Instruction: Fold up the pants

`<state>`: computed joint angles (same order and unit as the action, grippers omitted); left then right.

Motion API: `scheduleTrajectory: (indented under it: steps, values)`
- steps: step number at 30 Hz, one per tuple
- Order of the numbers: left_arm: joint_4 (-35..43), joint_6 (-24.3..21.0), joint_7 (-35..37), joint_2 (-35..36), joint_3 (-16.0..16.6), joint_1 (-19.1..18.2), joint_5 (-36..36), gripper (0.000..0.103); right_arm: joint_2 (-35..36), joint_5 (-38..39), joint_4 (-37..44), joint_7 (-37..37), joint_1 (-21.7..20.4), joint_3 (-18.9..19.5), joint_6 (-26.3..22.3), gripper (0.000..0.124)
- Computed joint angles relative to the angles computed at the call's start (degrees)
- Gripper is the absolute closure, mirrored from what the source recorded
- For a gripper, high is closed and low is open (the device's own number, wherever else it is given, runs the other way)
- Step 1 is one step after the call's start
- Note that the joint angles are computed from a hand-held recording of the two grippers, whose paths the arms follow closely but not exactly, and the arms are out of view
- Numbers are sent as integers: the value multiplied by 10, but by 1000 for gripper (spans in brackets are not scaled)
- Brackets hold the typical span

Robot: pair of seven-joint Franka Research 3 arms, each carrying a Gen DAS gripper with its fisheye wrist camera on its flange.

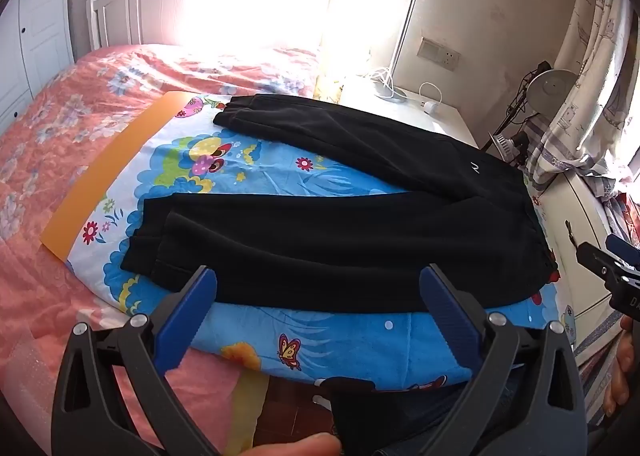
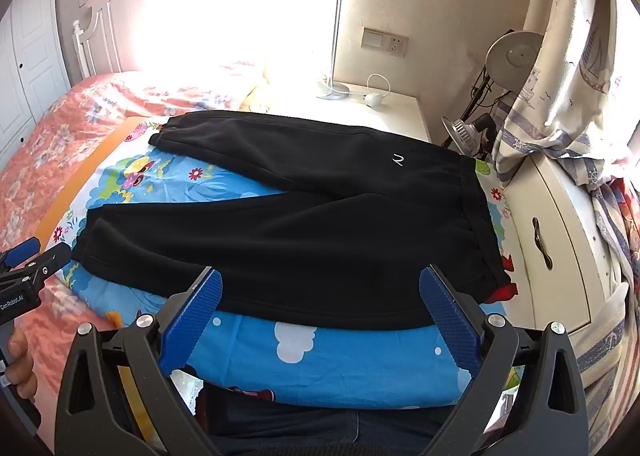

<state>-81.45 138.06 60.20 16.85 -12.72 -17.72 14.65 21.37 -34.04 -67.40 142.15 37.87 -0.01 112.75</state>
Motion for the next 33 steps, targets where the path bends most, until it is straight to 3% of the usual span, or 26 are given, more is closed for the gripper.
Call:
scheduleTrajectory:
  steps: [33]
  values:
    - [2,9,12,8,-3,0,-15,2,-5,-6,-9,6,-1,1,4,28]
